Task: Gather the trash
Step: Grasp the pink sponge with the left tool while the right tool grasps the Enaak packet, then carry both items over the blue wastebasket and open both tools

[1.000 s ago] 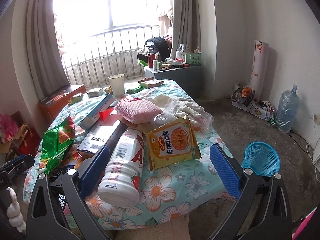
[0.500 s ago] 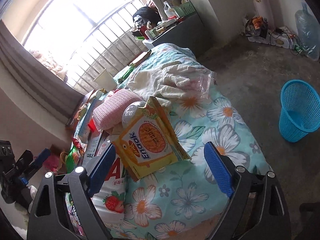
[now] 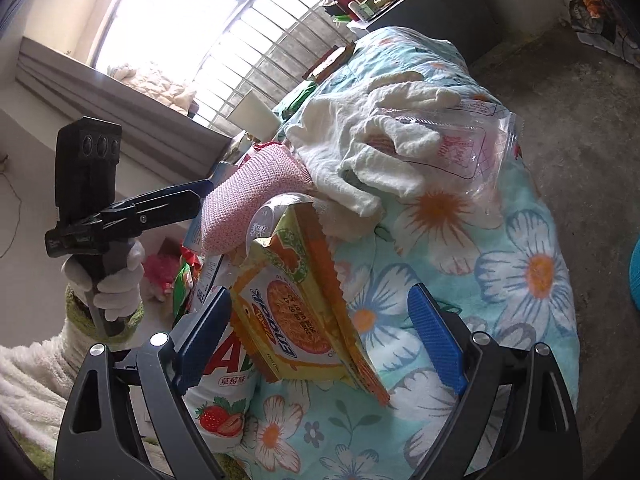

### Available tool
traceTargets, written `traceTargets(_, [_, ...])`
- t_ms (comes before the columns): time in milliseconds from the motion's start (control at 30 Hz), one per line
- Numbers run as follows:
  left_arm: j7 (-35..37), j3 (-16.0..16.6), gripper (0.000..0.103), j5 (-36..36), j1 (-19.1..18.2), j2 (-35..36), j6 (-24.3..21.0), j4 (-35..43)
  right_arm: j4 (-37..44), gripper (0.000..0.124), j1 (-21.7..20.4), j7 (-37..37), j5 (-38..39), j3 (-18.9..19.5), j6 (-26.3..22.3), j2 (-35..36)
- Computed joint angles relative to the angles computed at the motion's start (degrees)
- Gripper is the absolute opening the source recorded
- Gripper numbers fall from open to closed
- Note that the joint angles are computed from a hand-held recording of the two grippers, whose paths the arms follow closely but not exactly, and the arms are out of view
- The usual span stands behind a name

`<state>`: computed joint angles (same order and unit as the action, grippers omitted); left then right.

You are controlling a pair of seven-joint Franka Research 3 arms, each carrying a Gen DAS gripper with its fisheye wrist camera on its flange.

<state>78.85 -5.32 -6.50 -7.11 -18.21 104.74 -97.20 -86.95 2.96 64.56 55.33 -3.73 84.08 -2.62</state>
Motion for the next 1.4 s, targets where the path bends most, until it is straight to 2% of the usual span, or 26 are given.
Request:
traceTargets(100, [0.8, -0.7, 0.094, 2.0, 0.0, 1.2, -2.0, 0.8, 1.2, 0.081, 0.1, -1.0, -0.2, 0.3, -1.4, 1.0])
traceTargets(233, [0.0, -1.2, 0.094, 4.1, 0.4, 1.5, -3.3, 0.8, 2.2, 0.066, 0.2, -1.8, -2.4, 0.6, -2.3, 1.0])
traceTargets(267, [-0.2, -1.6, 0.091, 5.3, 0.5, 1.3, -3.3, 0.6, 2.4, 0.063, 0.3, -2.0, -2.9, 0.7, -2.3, 0.9])
traceTargets(300, [-0.1, -1.8, 0.081, 6.1, 0.4, 1.3, -3.4, 0.6, 2.5, 0.059, 0.3, -2.1, -3.8, 0.7, -2.2, 0.6])
traceTargets(467, [0.2, -3.2, 0.078, 10.4, 0.0, 0.4, -3.8, 0.4, 0.6, 0.043, 1.0, -2.6, -9.7, 0.8, -0.5, -3.0])
traceTargets(700, [-2.2, -4.1, 0.075, 13.9, -0.7, -1.5, -3.6, 0.7, -4.4, 0.015, 1.3, -1.9, -8.9, -1.3, -0.1, -9.2])
traceTargets(933, [-7.8, -3.6, 0.075, 12.5, -0.9, -5.0, -3.2, 1.1, -7.5, 0.012, 0.6, -0.9, -5.8, -4.5, 0.7, -13.2])
traceTargets(1133, [-12.2, -3.0, 0.075, 7.8, -2.2, -5.5, -1.7, 3.3, -7.3, 0.011, -0.8, -0.5, -3.2, -7.3, 2.3, -14.7])
traceTargets(1267, [-12.7, -4.0, 0.075, 5.7, -3.7, -1.0, 0.6, 8.5, -6.2, 0.011, -2.9, 0.5, -3.3, -8.9, 7.2, -14.4])
traceTargets(1400, [-11.9, -6.2, 0.075, 3.6, -5.7, 10.1, 2.1, 19.9, -5.4, 0.011, -6.1, 4.8, -6.9, -9.7, 14.4, -12.9])
